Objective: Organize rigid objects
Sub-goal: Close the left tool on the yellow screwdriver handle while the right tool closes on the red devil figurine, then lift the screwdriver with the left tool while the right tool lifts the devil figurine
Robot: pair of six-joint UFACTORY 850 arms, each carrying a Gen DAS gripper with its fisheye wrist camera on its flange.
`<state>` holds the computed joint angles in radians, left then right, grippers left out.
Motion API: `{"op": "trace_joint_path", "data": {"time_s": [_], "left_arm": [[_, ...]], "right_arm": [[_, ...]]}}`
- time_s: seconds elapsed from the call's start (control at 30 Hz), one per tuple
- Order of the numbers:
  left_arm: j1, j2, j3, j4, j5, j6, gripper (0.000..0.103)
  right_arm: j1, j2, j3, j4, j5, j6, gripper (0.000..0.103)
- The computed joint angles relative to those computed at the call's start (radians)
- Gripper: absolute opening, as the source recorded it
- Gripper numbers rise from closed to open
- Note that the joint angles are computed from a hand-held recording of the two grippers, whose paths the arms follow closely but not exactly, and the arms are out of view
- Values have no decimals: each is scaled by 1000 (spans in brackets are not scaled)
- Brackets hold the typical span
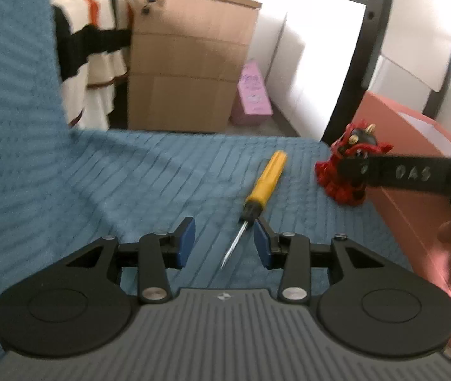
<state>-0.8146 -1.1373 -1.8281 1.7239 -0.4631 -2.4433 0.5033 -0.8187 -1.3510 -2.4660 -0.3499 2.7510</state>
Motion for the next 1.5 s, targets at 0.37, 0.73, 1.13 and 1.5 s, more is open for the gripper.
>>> {"op": "trace_joint_path", "data": {"time_s": [0.37, 0.73, 1.13, 1.5], "left_arm": [[44, -78, -127, 21, 110, 49, 42], [46, -142, -214, 3, 128, 125, 24], [35, -112, -186, -165, 149, 227, 22], [-12, 9, 31, 34, 120, -242, 22]], "right_arm": [[0, -38, -75, 94, -16, -168, 71], [13, -92, -139, 275, -78, -405, 63], [-17, -26, -62, 54, 20, -146, 57], [-22, 92, 85, -214, 105, 148, 57]]}}
